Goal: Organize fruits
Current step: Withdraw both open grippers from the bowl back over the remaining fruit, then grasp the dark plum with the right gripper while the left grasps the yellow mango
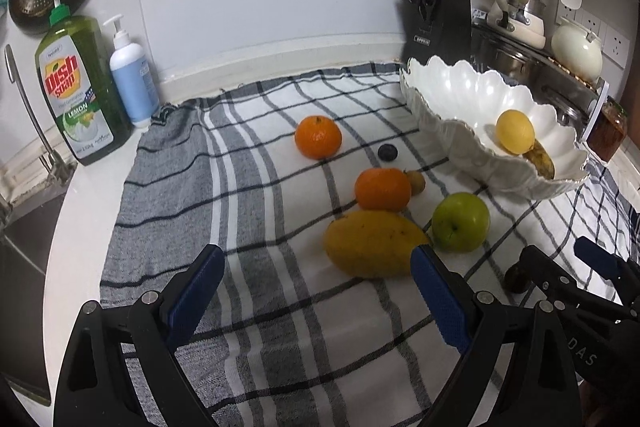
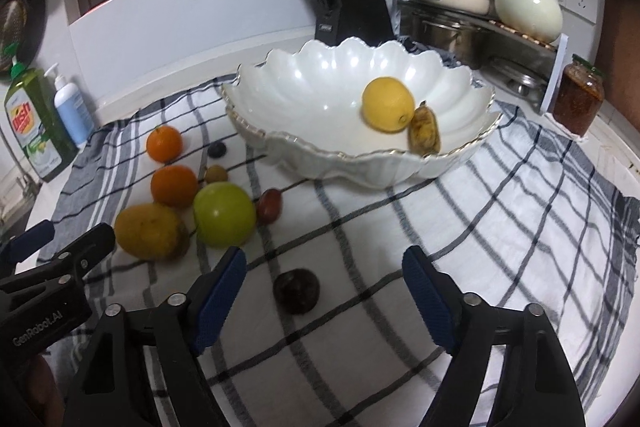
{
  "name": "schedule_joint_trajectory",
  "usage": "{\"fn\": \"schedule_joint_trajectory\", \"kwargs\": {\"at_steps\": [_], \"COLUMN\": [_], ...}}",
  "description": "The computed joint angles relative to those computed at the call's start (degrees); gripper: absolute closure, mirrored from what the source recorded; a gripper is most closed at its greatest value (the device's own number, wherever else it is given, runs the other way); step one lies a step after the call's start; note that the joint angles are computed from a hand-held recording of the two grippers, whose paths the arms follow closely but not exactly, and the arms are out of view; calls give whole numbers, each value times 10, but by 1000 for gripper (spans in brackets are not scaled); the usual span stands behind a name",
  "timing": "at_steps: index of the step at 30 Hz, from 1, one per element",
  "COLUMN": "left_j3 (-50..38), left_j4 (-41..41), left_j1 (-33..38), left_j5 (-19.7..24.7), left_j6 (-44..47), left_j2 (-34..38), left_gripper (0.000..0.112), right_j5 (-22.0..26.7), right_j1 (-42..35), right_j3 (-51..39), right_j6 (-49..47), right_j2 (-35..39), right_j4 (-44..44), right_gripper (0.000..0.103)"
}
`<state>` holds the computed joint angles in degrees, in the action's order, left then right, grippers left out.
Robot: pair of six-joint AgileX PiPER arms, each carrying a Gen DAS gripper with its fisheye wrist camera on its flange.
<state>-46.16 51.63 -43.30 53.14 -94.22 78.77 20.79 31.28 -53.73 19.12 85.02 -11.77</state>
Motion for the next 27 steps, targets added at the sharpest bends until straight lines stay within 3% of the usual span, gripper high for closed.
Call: {"fn": "schedule_joint_trajectory", "kwargs": {"at_steps": [16,20,27], "left_j3": [21,22,22], "left_j4": [-12,-11,-11], "left_j1": [21,23,26], "left_j5": [-28,-30,-34], "left_j6": [3,4,6], "left_j2": [0,3,3], "left_gripper": [17,17,17], "right_j5": [-6,-9,-16], "right_j1": [8,5,8], "right_j3": [0,1,6], "right_j6": [-43,-81,-70], "right_j2": [35,44,40], "right_j4": [32,69,57], "right_gripper": [59,73,74]}}
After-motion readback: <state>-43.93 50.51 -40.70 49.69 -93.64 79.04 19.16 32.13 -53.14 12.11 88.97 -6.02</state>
